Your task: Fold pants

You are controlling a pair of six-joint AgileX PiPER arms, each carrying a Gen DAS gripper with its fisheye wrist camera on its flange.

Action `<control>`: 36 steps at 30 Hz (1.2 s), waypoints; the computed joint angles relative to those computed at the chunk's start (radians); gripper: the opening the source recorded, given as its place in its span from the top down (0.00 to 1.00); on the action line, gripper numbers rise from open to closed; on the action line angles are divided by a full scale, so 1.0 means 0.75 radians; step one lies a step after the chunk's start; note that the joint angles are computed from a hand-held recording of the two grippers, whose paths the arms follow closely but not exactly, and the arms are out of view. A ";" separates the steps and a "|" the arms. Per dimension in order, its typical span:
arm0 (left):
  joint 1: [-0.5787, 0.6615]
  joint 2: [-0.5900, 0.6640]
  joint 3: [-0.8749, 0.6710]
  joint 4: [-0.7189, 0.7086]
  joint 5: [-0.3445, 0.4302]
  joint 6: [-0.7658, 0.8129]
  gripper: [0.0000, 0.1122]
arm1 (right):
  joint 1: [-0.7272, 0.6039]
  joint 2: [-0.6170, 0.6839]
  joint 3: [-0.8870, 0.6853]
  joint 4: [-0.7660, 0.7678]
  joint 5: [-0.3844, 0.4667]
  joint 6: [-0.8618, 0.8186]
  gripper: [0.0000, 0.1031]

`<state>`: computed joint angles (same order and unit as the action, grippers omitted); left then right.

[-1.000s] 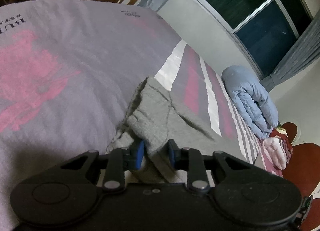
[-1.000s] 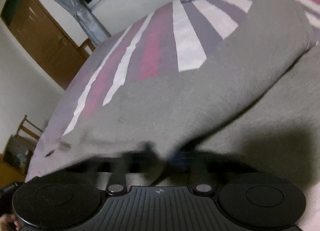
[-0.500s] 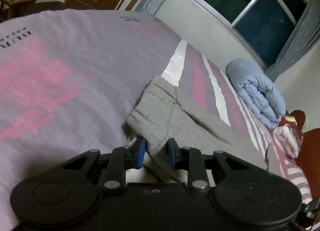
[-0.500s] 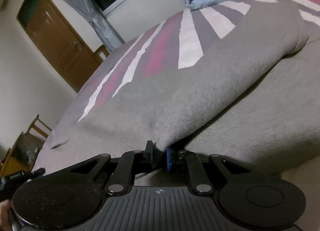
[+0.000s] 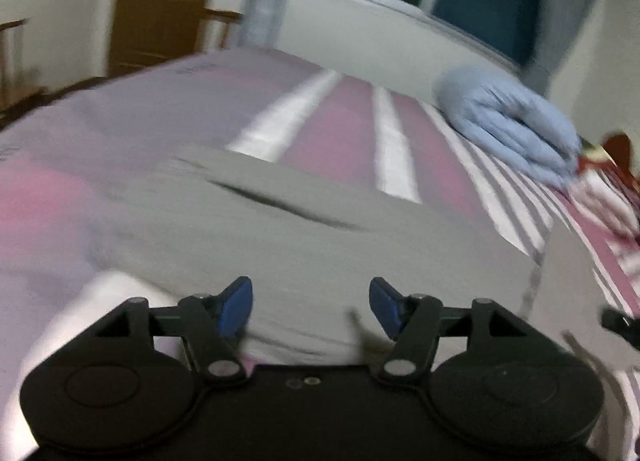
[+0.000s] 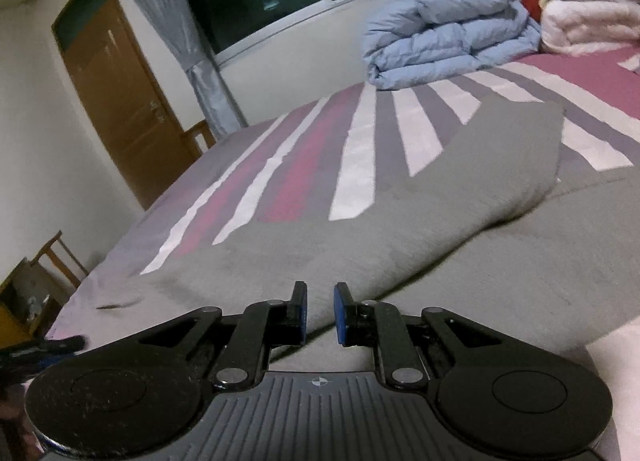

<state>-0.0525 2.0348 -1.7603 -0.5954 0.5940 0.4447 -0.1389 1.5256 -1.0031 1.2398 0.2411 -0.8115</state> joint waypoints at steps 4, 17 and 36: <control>-0.118 0.060 -0.007 0.214 -0.041 -0.158 0.59 | 0.022 0.050 -0.079 -0.204 0.012 0.185 0.84; -0.063 0.050 0.063 0.322 -0.171 -0.209 0.64 | 0.166 0.238 -0.298 -0.693 0.002 0.523 0.58; 0.099 0.173 -0.129 -0.078 0.077 0.058 0.71 | 0.244 0.390 -0.516 -1.694 0.440 1.233 0.58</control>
<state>0.0216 2.1644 -1.8570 -0.6543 0.6519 0.4885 0.0445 1.8182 -1.3897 -0.0309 0.5714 0.1130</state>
